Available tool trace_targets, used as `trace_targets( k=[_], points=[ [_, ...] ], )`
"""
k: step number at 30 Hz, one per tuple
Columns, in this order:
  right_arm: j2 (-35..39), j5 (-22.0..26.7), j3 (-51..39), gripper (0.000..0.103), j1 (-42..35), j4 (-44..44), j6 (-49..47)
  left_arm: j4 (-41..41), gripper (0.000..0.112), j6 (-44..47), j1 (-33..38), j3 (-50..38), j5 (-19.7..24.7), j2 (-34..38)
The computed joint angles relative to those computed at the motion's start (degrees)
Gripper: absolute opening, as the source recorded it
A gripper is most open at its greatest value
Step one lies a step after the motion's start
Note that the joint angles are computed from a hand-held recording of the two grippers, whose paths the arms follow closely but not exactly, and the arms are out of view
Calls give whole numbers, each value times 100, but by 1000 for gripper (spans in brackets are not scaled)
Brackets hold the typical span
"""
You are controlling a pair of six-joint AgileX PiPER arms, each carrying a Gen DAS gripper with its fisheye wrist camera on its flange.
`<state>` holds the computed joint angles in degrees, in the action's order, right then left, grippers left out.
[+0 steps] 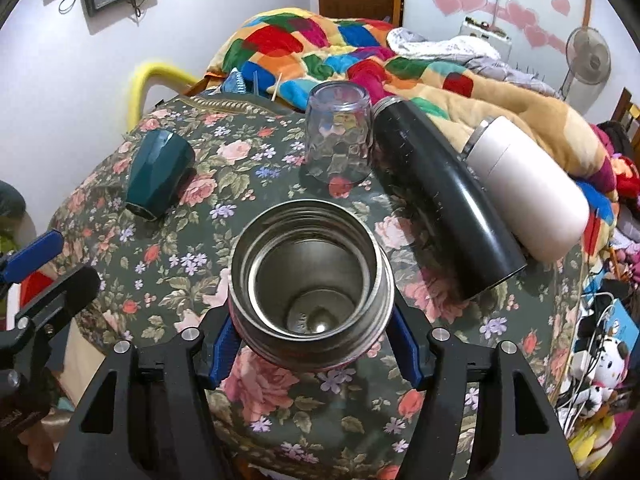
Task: Flip cup upright
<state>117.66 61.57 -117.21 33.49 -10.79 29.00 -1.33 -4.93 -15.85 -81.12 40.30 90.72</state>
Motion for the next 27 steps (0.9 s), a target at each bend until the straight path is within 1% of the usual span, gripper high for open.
trace_targets(
  k=[2,7,10,15,17,19,21,23,25,27],
  points=[
    [61,170,-129,71,-50,185,-86,3,70,-13,0,-2,27,-23],
    [-359,-92,472,72,-33,248,9,-12,70,9,6,6,95,-175],
    [-829,-296,973,72,68,72,175,17,70,-46,-45,-18,148,-302],
    [-1917,-676,1793,72,348,-579,752,11,70,-123,-154,-94,255,-698],
    [-2466,-828,2125,72,559,-1096,1199,74,70,-205,-232,-149,272,-899],
    [-2861,-871,2330,72,802,-1666,1643,114,70,-249,-328,-195,258,-1137],
    [-3286,-752,2496,72,1218,-2533,2255,271,70,-377,-489,-254,236,-1374],
    [-3555,-543,2557,72,1644,-3313,2767,445,71,-509,-665,-289,182,-1634],
    [-3825,-288,2634,72,2125,-4079,3256,581,74,-577,-811,-321,122,-1848],
    [-3978,-30,2679,72,2572,-4703,3653,948,86,-820,-1072,-280,-6,-2130]
  ],
)
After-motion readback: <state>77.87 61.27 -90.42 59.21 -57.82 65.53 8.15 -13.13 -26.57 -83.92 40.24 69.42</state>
